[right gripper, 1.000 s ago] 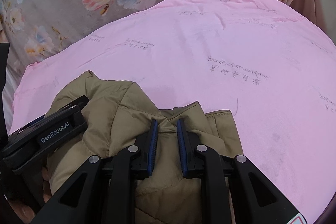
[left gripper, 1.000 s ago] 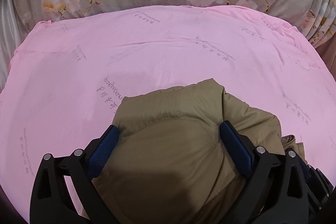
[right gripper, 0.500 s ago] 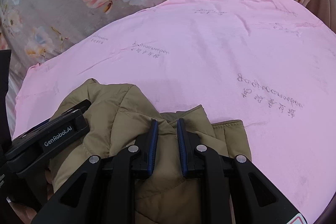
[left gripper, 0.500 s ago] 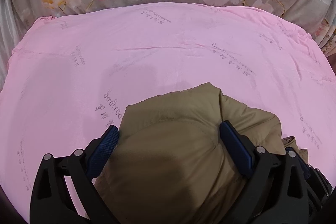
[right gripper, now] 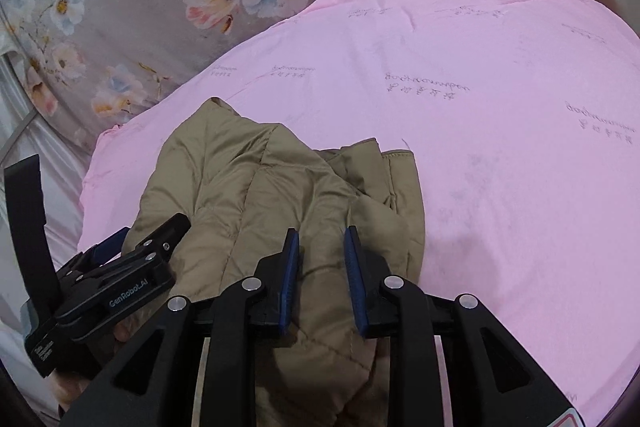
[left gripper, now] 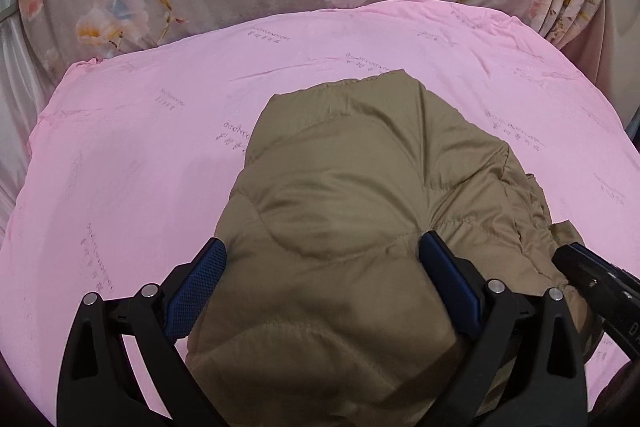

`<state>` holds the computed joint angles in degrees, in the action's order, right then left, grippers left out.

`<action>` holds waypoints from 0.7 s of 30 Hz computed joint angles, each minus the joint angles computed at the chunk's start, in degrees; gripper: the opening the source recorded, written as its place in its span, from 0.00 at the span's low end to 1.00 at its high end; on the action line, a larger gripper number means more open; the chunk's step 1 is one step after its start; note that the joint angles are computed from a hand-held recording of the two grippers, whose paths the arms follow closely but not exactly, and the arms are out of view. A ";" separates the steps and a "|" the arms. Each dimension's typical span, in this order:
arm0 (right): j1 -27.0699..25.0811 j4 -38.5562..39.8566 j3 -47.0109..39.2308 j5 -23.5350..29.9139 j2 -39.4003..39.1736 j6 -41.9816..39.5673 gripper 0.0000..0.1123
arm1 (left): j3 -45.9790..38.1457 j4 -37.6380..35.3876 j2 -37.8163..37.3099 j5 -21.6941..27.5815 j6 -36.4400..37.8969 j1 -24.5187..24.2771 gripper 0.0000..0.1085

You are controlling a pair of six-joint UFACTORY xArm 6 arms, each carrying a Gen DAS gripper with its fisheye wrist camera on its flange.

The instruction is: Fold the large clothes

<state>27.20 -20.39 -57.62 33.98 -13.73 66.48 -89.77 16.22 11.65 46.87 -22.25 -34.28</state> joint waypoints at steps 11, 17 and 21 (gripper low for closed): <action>1.82 2.83 6.81 7.82 -13.35 -0.94 0.44 | 8.88 -9.85 -9.72 2.31 5.73 2.01 0.88; -1.16 25.24 13.49 2.75 -15.73 -14.79 0.45 | 12.60 -22.29 -13.65 6.45 11.39 6.62 0.89; 0.19 35.15 13.42 0.60 -12.70 -21.63 0.45 | 14.72 -29.91 -15.10 8.65 15.59 9.57 0.89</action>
